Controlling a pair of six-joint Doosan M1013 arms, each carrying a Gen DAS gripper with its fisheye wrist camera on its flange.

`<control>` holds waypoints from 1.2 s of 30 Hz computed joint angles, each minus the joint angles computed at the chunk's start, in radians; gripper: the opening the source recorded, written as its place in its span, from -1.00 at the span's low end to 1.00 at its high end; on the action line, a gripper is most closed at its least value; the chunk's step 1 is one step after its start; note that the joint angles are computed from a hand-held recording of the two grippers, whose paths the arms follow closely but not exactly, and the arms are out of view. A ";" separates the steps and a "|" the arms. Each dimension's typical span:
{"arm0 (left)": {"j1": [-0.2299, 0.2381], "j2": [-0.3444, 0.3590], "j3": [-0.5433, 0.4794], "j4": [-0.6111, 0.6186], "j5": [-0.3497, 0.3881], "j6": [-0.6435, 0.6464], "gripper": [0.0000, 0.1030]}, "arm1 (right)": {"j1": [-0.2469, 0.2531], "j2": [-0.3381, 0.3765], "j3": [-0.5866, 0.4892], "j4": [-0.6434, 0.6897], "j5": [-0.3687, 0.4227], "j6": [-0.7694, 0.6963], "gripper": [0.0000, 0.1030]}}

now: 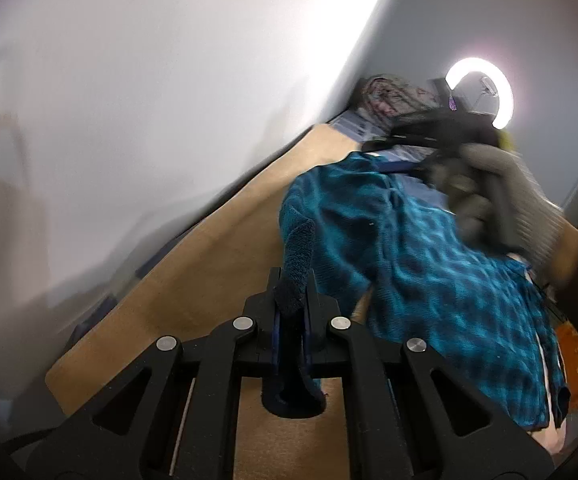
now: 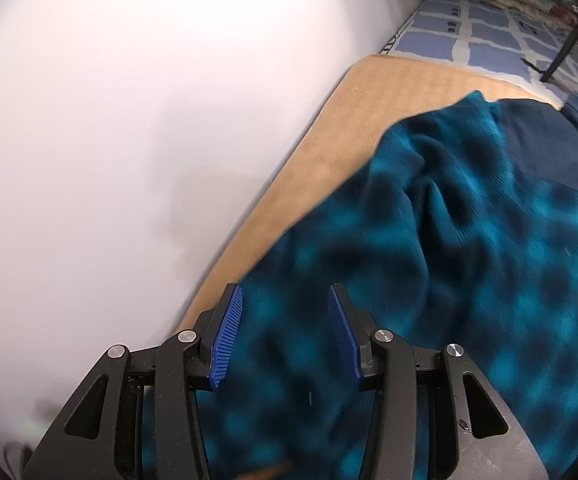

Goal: Fold large clothes

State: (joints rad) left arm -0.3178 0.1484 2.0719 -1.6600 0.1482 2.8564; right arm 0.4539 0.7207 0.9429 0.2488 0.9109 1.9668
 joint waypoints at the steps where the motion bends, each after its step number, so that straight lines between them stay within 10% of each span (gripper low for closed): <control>1: 0.000 -0.003 0.000 -0.016 0.007 0.021 -0.89 | 0.001 0.009 -0.003 -0.001 -0.002 0.020 -0.14; 14: 0.023 -0.015 0.008 -0.043 0.169 0.146 -0.89 | 0.011 0.217 -0.268 -0.169 0.209 0.169 -0.14; 16: 0.016 -0.017 0.008 -0.035 0.178 0.163 -0.89 | 0.017 0.238 -0.295 -0.210 0.238 0.166 -0.34; 18: 0.011 -0.020 0.007 -0.018 0.185 0.171 -0.89 | 0.021 0.247 -0.306 -0.259 0.256 0.164 -0.94; 36: -0.065 -0.032 -0.049 0.334 0.322 0.248 -0.90 | -0.129 -0.182 0.374 0.073 -0.350 0.001 -0.97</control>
